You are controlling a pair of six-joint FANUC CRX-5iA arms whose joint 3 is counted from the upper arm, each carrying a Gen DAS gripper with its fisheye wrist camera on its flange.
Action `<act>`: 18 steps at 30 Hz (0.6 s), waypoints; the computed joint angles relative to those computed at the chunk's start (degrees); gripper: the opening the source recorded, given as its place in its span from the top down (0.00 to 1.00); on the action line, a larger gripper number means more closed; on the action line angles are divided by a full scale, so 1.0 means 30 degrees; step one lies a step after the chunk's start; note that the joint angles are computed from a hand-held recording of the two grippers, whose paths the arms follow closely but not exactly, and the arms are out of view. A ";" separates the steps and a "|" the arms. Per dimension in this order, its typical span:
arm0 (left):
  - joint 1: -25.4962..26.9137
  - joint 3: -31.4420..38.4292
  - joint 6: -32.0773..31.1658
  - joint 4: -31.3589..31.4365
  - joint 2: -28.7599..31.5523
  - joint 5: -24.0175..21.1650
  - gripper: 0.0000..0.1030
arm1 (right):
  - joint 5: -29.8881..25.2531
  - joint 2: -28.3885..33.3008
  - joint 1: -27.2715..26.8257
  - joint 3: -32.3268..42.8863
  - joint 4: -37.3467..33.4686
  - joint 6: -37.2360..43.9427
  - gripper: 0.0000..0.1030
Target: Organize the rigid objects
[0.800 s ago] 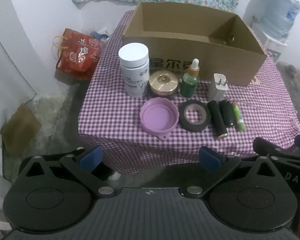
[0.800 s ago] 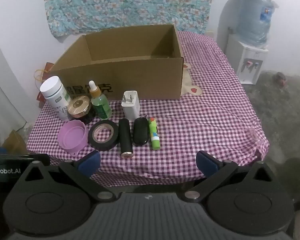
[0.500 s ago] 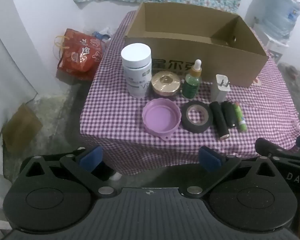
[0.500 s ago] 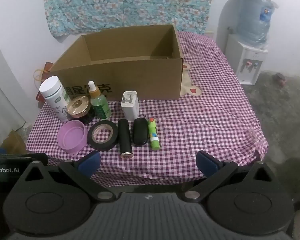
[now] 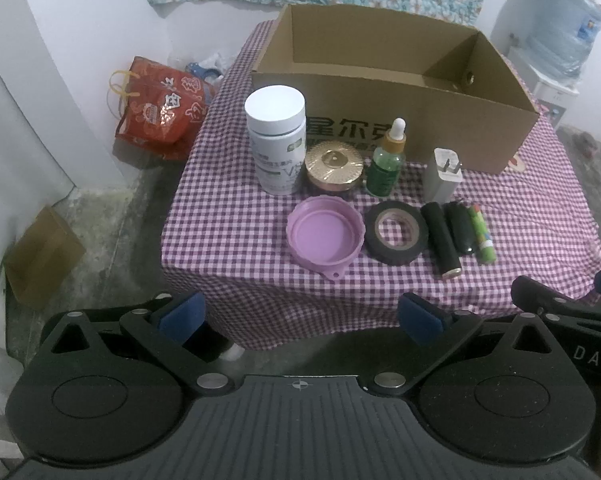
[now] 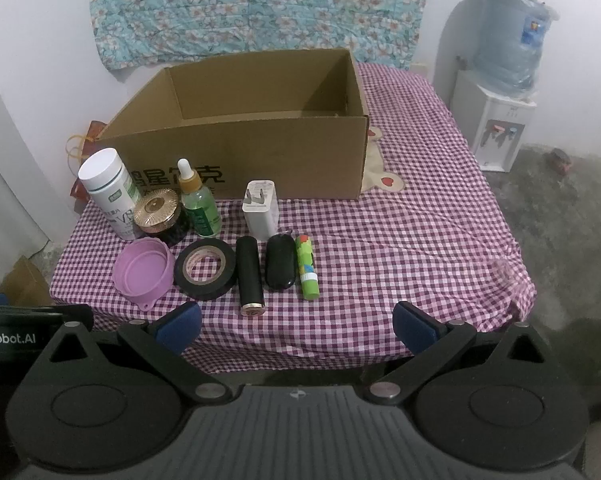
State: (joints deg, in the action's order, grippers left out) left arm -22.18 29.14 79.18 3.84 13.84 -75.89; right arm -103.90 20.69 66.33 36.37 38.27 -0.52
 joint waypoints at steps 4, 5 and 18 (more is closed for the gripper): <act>0.0074 -0.0053 -0.0001 0.0024 -0.0058 0.0025 0.00 | -0.0281 0.0291 0.0033 0.0447 0.0105 0.0220 0.00; 0.0083 -0.0061 -0.0014 0.0040 -0.0062 0.0029 0.00 | -0.0320 0.0323 0.0036 0.0501 0.0122 0.0266 0.00; 0.0147 -0.0092 -0.0103 0.0023 -0.0071 0.0089 0.00 | -0.0385 0.0403 0.0027 0.0625 0.0173 0.0388 0.00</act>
